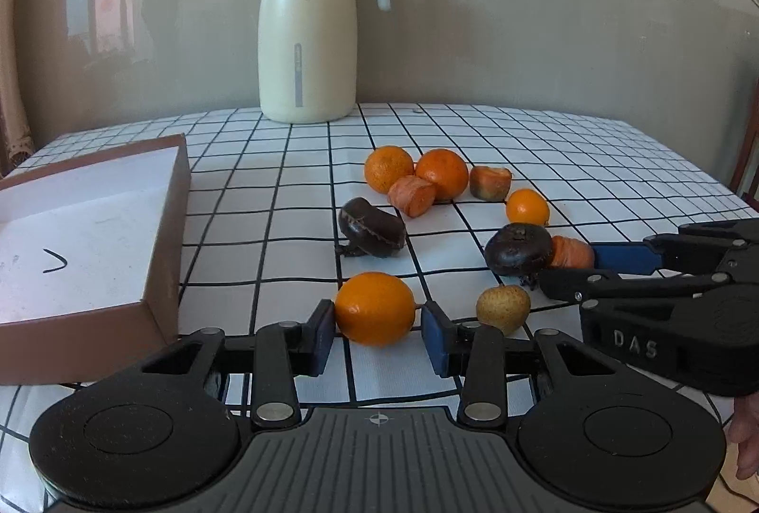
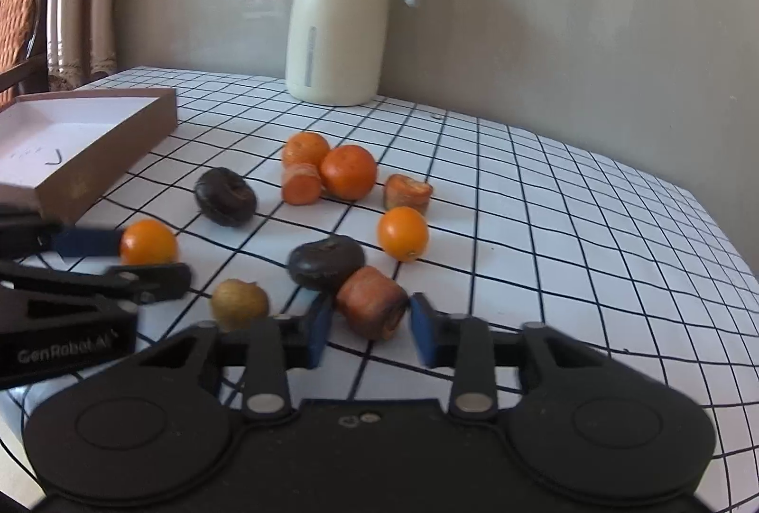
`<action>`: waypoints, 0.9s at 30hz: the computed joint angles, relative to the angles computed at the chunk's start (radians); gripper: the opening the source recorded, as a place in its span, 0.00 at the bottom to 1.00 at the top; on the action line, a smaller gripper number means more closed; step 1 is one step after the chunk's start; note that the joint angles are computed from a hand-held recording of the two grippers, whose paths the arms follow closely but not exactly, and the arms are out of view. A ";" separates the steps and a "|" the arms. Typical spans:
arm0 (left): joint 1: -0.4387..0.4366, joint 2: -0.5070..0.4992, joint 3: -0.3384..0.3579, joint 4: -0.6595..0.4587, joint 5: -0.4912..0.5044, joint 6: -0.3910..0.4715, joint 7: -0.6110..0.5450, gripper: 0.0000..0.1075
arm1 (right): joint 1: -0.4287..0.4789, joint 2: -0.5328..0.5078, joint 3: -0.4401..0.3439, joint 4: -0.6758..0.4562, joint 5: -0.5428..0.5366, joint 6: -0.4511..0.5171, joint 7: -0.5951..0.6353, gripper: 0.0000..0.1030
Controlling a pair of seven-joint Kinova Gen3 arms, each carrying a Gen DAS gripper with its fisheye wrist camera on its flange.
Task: Organize fruits
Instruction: 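Grasp the orange mandarin with the left gripper while the right gripper grasps a brown cylindrical date, then carry both fruits over the white tray and open both grippers to drop them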
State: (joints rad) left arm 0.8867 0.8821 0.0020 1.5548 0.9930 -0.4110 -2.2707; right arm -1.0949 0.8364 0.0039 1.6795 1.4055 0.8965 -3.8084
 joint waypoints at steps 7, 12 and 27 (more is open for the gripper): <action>-0.008 -0.024 0.025 0.064 -0.102 -0.086 0.094 0.37 | -0.040 -0.008 0.008 0.018 0.000 0.072 -0.049 0.25; -0.016 -0.064 0.039 0.141 -0.147 -0.157 0.146 0.37 | -0.050 -0.020 -0.007 0.014 0.007 0.112 -0.061 0.25; -0.090 -0.179 0.076 0.368 -0.211 -0.377 0.277 0.37 | -0.090 0.009 -0.016 -0.094 0.146 0.160 -0.017 0.25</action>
